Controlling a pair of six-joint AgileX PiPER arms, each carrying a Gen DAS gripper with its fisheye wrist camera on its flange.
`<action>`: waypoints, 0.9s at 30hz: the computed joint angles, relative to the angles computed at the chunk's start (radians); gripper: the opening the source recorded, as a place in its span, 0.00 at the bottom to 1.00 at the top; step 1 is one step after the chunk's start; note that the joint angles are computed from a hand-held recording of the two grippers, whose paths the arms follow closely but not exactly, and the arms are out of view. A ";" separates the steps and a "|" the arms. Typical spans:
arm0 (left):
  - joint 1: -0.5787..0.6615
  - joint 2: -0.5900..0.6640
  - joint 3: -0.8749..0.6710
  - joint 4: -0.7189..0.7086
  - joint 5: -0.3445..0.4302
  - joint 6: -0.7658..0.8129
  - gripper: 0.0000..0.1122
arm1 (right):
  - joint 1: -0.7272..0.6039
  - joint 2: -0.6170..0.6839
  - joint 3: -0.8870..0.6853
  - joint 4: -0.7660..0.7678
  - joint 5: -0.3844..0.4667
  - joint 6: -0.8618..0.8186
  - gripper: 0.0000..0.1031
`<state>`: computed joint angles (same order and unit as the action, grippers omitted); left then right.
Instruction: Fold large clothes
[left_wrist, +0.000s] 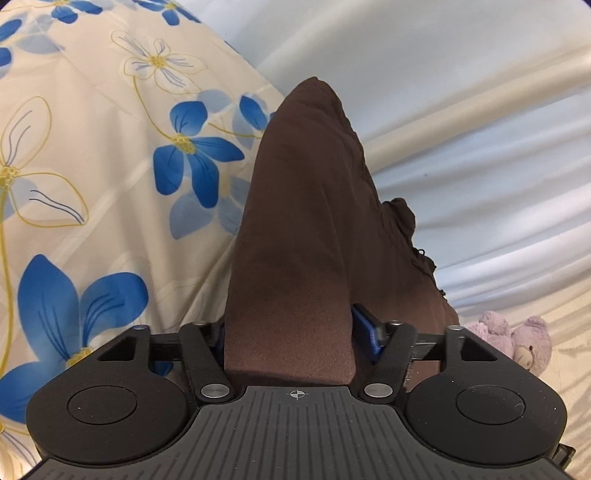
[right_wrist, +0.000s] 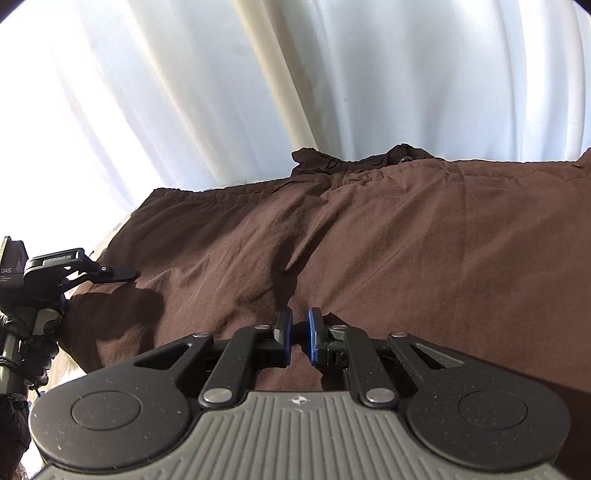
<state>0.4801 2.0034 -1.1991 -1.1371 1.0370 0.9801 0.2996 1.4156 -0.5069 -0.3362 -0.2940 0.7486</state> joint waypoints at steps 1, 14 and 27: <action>0.003 0.009 -0.007 -0.001 0.016 0.001 0.44 | -0.002 0.001 0.001 -0.006 -0.005 0.008 0.09; -0.151 -0.324 0.017 -0.044 0.175 -0.123 0.23 | -0.009 -0.007 -0.007 0.052 0.014 0.037 0.09; -0.752 -0.491 0.345 -0.155 -0.475 0.130 0.32 | -0.440 -0.213 0.108 -0.599 -0.296 0.640 0.09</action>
